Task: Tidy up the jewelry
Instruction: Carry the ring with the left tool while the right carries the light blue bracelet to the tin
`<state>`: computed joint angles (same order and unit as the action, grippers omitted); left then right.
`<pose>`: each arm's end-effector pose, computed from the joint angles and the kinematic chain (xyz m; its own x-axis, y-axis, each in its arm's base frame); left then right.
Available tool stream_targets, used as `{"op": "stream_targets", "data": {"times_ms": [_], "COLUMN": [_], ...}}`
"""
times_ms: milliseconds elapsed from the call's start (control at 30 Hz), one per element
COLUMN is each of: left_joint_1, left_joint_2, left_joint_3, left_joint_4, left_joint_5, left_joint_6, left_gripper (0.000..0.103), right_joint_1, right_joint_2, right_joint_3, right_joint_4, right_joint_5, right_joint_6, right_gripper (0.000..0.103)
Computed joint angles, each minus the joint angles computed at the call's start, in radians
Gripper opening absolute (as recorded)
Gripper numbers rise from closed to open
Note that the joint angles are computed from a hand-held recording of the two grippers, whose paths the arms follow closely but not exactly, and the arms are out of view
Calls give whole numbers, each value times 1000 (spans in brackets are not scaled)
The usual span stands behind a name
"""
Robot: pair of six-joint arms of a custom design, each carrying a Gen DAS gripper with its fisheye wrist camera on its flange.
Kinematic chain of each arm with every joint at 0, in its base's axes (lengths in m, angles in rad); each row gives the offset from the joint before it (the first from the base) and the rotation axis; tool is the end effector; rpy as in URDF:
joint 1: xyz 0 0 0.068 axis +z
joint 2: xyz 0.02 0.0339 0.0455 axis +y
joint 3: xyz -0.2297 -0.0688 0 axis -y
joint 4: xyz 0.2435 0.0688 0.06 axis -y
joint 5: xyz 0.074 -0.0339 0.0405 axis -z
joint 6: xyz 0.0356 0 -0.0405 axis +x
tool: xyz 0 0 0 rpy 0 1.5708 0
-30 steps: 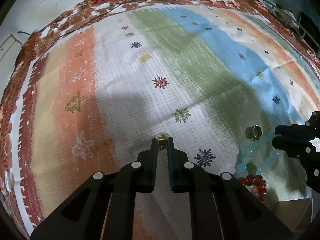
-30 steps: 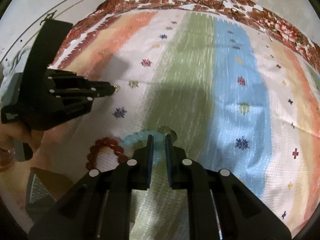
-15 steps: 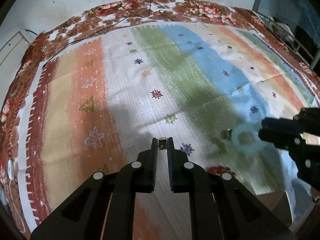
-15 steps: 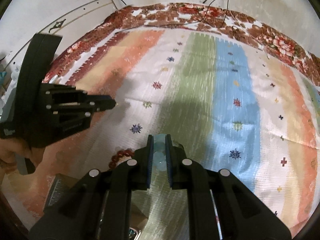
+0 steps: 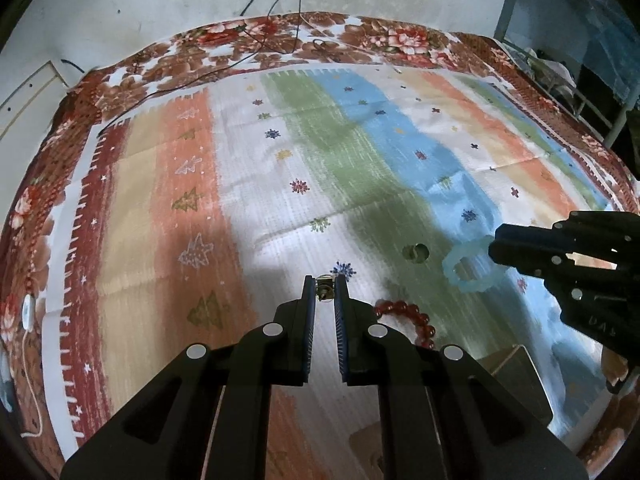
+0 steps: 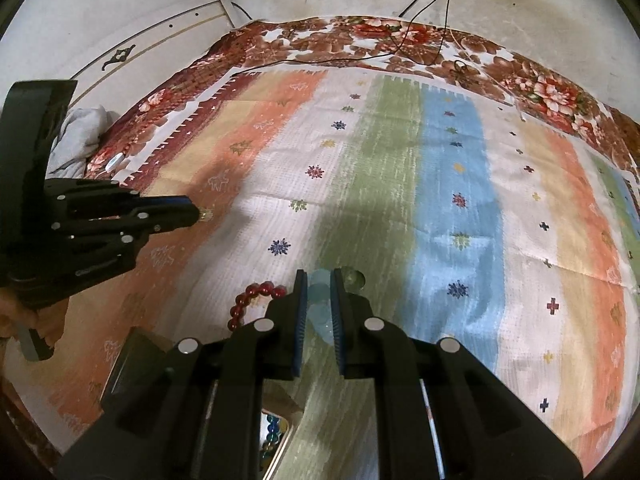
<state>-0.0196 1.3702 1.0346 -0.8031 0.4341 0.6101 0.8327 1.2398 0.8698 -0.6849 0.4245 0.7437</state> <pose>0.2681 -0.0202 0.2185 -0.6330 0.5323 -0.5621 0.6791 0.7304 -0.0731 0.1768 0.1725 0.2060 -0.7946 0.0433 -0.6056 0.0008 0.9975 0.0703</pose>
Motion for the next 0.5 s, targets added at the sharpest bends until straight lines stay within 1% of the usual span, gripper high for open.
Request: {"op": "stream_targets", "data": {"times_ms": [200, 500], "left_joint_1": [38, 82], "left_joint_2": [-54, -151], "left_joint_3": [-21, -43], "left_joint_4": [-31, -106], "left_joint_5": [30, 90], "left_joint_6": [20, 61], "left_gripper": [9, 9], "right_joint_1": [59, 139], "right_joint_2": [-40, -69], "right_joint_3": [5, 25], "right_joint_4": [-42, -104], "right_joint_5": [45, 105], "right_joint_6": [50, 124], "right_gripper": [13, 13]}}
